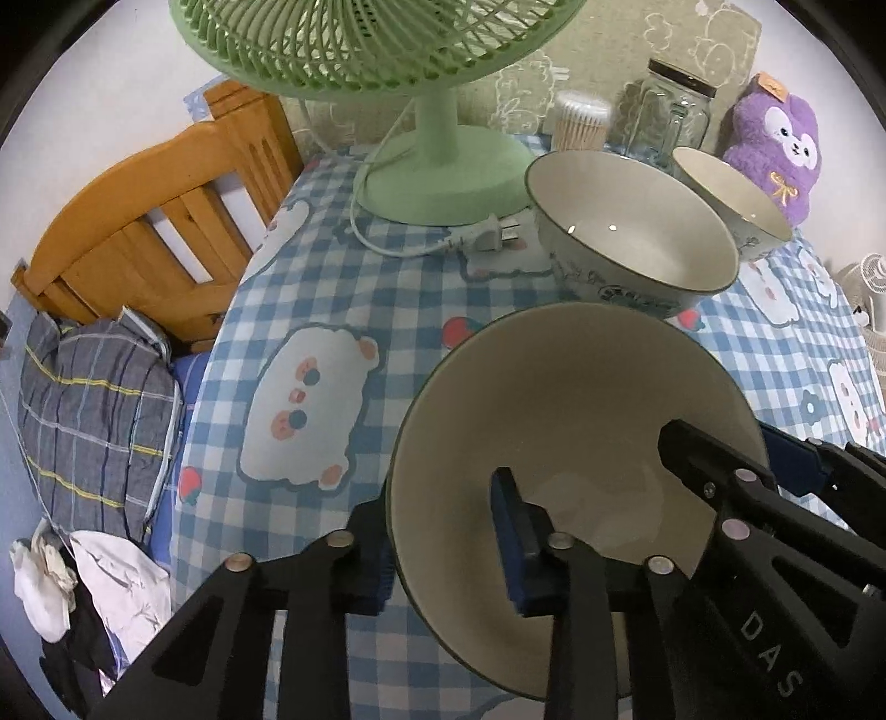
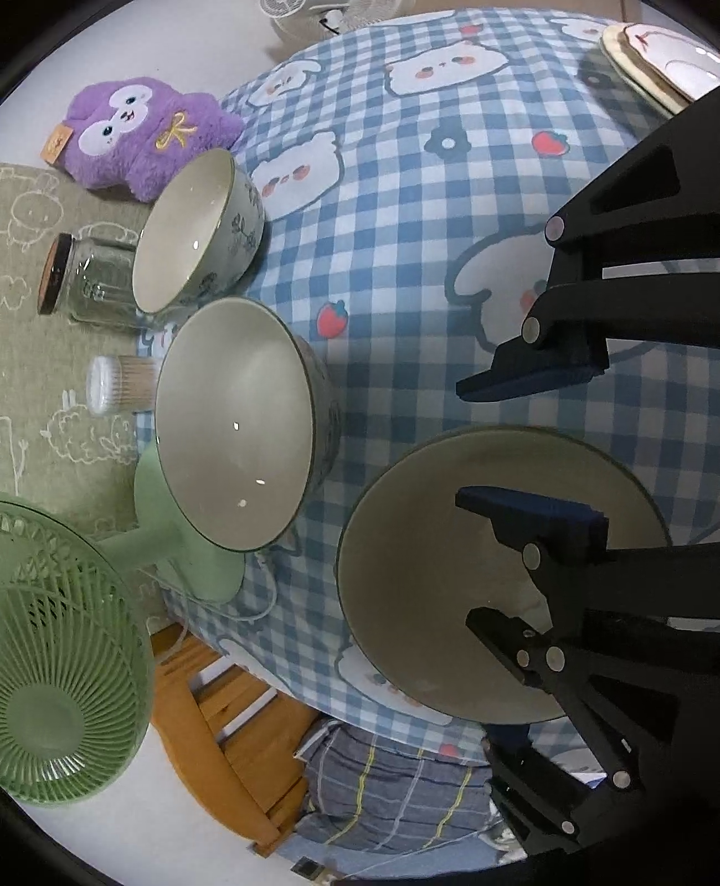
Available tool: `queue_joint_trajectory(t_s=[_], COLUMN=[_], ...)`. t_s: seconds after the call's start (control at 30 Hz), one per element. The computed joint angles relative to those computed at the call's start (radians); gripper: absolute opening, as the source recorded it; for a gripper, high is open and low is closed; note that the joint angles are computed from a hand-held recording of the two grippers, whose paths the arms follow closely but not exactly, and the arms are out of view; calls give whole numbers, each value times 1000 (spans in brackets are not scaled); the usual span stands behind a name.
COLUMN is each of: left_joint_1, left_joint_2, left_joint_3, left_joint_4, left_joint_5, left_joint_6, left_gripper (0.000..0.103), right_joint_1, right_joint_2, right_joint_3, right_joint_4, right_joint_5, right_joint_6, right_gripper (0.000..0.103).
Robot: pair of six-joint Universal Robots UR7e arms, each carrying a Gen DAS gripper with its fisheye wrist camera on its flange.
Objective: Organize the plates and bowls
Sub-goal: 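Lift the beige bowl with both grippers and carry it beside the plate stack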
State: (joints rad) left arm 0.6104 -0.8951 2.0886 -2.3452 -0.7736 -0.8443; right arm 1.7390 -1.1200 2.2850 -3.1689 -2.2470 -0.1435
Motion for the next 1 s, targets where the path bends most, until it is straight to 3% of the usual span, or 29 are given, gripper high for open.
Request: queue_joint_trajectory(t_s=[0.1,0.2,0.53,1.0], left_joint_1=[-4,-4,-23,-135], left_joint_2=[2,-2,-34,-63], left_joint_3=[7,16,46,105], left_joint_4=[-4,-25,-38,-35], left_joint_5=[16,14,-24,-73], left_joint_6=[-1,12,-15,-65], left_gripper=[21,20,17,16], right_joint_1=[-2,2,11,38], right_joint_2=[8,20,-20,-171], right_joint_3=[-6,-11,11,150], right_joint_4=[6,0,33,45], right_joint_5=[-5,-28,-32,-65], right_joint_6=[-2,-6,14,78], right_gripper=[20,18,17,17])
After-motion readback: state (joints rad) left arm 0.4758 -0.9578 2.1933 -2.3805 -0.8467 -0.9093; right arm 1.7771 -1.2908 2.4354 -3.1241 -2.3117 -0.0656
